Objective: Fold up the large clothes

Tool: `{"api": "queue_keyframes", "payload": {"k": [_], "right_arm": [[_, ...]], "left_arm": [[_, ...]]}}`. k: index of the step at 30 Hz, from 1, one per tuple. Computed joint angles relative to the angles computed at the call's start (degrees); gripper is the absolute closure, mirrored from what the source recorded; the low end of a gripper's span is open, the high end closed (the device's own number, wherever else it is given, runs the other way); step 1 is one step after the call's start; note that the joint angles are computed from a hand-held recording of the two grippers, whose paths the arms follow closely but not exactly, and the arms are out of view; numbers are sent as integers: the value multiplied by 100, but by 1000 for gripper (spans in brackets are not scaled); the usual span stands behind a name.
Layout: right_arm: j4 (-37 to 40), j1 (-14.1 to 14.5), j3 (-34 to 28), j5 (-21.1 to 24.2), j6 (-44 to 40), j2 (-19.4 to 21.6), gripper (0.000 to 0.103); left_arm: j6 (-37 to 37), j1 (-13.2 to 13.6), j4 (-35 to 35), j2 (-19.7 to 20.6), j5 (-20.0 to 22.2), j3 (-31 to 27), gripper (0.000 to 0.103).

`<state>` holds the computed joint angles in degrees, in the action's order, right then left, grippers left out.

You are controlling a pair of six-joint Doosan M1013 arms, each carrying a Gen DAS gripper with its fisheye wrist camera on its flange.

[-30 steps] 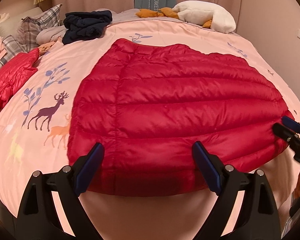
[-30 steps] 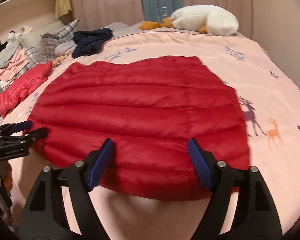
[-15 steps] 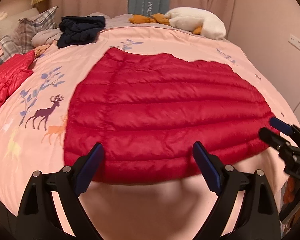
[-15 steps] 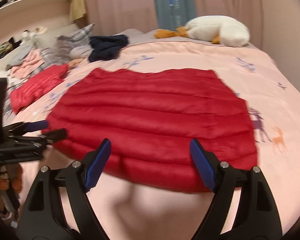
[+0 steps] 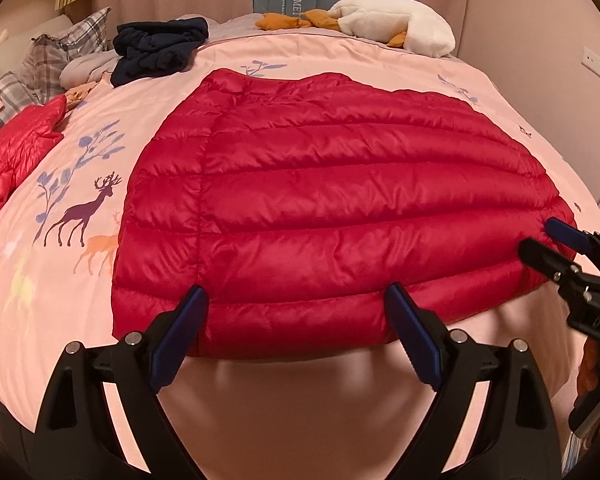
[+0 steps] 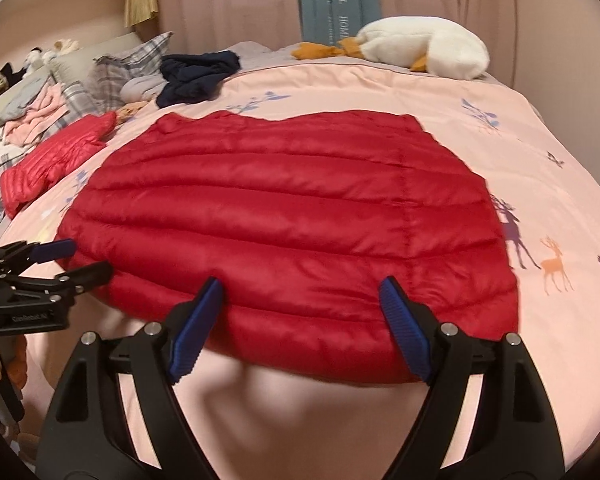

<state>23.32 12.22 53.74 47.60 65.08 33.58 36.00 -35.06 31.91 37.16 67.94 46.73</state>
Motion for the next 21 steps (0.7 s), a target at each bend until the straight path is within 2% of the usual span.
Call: {"api": "queue_keyframes", "payload": {"k": [5,21], "right_arm": [[161,-106,-16,78,96,20,21],[-167,-209,-9,-53,537,8,21]], "left_arm": [[0,4,-15,-22,-31,30,12],[-293,60,116,-152,67,222,12]]}}
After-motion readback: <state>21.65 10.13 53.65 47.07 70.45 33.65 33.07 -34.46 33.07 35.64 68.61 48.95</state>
